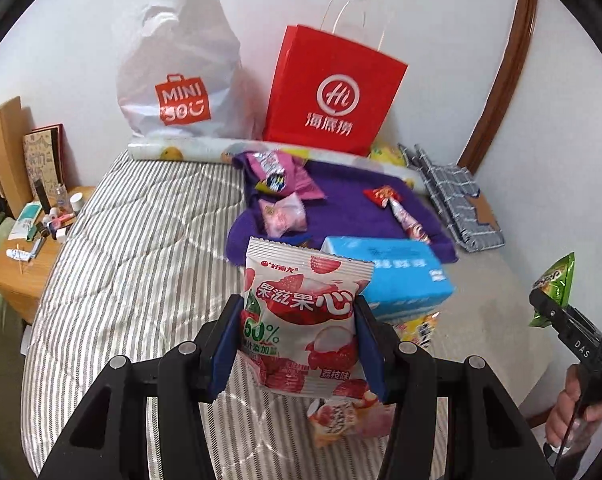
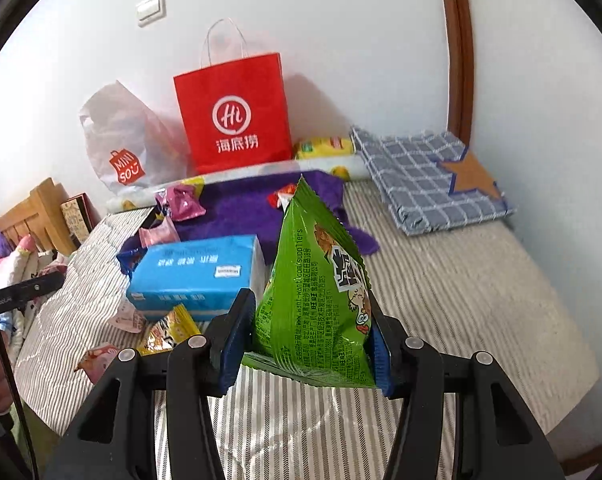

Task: Organize snacks
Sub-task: 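Carry the green bag with the right tool while the left tool carries the fruit bag to the towel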

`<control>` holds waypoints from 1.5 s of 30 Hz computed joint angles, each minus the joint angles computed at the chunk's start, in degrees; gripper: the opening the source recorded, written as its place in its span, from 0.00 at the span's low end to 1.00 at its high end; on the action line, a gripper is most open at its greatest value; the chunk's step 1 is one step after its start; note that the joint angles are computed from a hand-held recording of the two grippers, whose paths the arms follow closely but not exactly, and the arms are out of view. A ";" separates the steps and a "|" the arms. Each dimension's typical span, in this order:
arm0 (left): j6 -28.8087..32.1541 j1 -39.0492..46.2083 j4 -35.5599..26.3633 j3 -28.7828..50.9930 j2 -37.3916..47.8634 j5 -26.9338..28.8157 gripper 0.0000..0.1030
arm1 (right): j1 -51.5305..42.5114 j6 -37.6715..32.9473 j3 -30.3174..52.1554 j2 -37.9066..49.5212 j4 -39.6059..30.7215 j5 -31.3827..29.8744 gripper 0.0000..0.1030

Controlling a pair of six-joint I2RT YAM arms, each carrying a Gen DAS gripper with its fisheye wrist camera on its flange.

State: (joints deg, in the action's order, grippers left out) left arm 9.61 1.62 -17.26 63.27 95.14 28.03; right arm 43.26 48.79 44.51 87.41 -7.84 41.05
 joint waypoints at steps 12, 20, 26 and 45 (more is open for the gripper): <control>-3.37 -3.37 1.59 6.12 3.41 -1.72 0.49 | -4.38 -9.97 8.40 2.70 3.40 -1.35 0.51; -5.46 -6.73 2.28 14.51 10.73 -4.64 0.49 | -10.23 -14.94 16.93 10.93 6.60 -6.44 0.51; -6.47 -8.39 0.73 23.20 17.22 -5.93 0.49 | -15.16 -17.23 23.37 17.27 8.14 -12.12 0.51; -11.10 -9.90 -4.69 48.88 39.73 -2.68 0.49 | -25.50 -19.14 40.14 37.23 9.58 -29.38 0.51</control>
